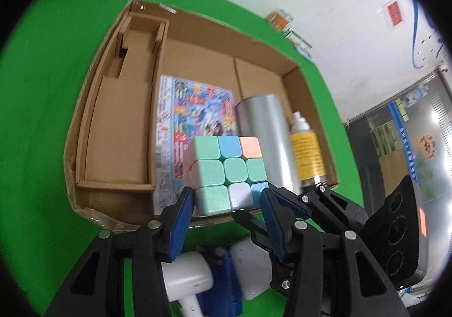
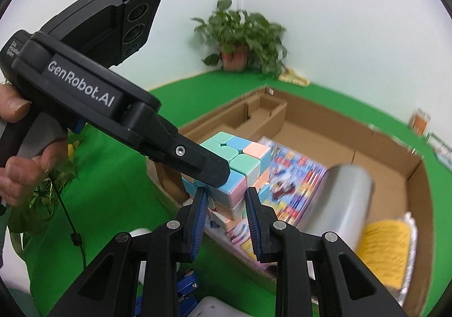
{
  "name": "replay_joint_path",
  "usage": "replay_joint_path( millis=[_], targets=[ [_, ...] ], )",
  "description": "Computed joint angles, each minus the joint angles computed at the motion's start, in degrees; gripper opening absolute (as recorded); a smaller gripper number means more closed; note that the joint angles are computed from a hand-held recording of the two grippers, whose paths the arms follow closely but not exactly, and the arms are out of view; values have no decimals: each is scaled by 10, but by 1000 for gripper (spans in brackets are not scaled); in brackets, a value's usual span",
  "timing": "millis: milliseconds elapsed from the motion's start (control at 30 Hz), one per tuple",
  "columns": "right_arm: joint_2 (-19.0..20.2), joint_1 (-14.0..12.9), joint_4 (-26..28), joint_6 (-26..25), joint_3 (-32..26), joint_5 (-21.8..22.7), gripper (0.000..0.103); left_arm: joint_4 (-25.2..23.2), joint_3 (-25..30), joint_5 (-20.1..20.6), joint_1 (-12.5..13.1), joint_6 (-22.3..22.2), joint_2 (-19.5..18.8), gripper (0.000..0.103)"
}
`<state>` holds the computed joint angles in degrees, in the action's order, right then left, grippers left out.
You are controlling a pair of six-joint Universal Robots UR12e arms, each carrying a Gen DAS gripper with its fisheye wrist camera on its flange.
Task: Organize rigid objects
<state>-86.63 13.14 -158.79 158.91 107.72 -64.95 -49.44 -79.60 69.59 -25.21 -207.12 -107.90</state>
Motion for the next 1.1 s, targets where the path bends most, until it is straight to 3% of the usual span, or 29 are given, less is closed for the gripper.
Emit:
replay_joint_path(
  millis=[300, 633, 667, 733, 767, 800, 833, 867, 900, 1000, 1100],
  targets=[
    [21, 1, 26, 17, 0, 20, 26, -41, 4, 27, -2, 12, -6, 47],
    [8, -8, 33, 39, 9, 62, 27, -12, -17, 21, 1, 8, 8, 48],
    [1, -10, 27, 44, 13, 63, 33, 4, -23, 29, -1, 9, 14, 47],
    [-18, -7, -5, 54, 29, 25, 61, 40, -37, 68, -11, 10, 29, 48],
    [-27, -5, -24, 61, 37, 3, 87, 69, -49, 106, -20, 11, 40, 52],
    [-37, -2, -57, 71, 51, -30, 103, 91, -56, 140, -29, 12, 47, 62],
    [-50, 3, -93, 83, 68, -69, 102, 136, -73, 197, -45, 23, 59, 69],
    [-62, 6, -113, 88, 83, -99, 102, 172, -86, 241, -59, 36, 66, 83],
    [-69, 7, -116, 88, 90, -111, 102, 206, -98, 287, -73, 49, 71, 89],
    [-99, 13, -112, 112, 120, -164, 102, 286, -124, 399, -115, 95, 75, 89],
    [-116, 14, -84, 143, 133, -181, 102, 289, -136, 434, -136, 72, 76, 89]
  ],
)
